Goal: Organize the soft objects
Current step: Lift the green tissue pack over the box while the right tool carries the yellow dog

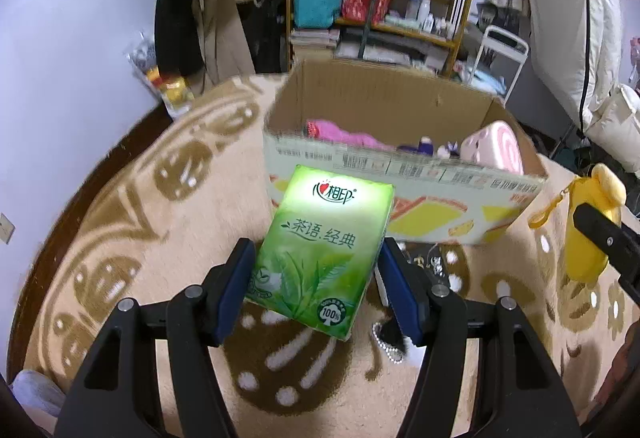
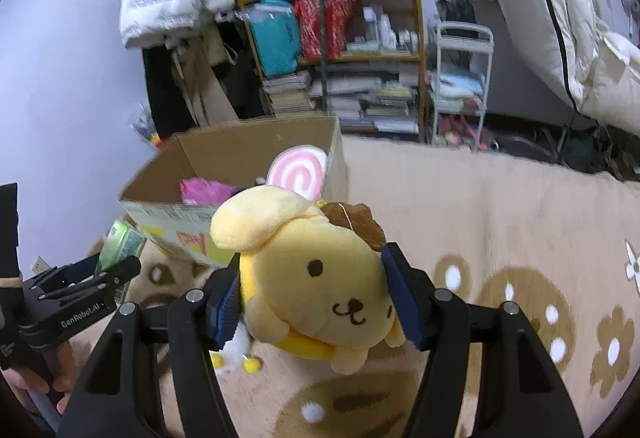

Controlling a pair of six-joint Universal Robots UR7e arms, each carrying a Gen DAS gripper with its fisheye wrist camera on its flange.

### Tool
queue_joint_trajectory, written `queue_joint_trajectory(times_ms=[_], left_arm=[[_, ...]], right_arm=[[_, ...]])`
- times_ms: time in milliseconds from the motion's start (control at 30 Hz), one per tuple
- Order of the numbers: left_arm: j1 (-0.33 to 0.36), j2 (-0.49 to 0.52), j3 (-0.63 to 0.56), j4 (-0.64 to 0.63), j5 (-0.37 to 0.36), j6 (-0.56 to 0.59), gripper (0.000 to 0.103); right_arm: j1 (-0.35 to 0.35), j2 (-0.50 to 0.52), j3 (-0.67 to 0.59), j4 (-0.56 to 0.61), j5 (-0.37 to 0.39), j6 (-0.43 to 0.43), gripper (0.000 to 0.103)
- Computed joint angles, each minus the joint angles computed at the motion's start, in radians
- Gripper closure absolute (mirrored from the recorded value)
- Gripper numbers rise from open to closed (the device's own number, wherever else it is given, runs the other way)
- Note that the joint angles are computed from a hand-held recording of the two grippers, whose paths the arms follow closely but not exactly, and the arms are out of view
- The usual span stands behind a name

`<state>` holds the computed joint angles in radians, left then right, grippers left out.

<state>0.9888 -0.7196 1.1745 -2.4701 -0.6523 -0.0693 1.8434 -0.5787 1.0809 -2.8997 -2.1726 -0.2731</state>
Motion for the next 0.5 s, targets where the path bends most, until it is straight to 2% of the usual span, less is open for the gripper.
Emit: queue_joint_trajectory(times_ms=[200,500], left_arm=[[-0.015,-0.006,0.017,-0.133,0.030,0.099,0.041],[-0.048,0.008,0.000,-0.353,0.036,0.319,0.041]], right_arm=[[0.018,0.001,0.009,-0.123,0.053,-0.090,0.035],[0.024,0.032,-0.061,-0.133,0.118,-0.133,0.035]])
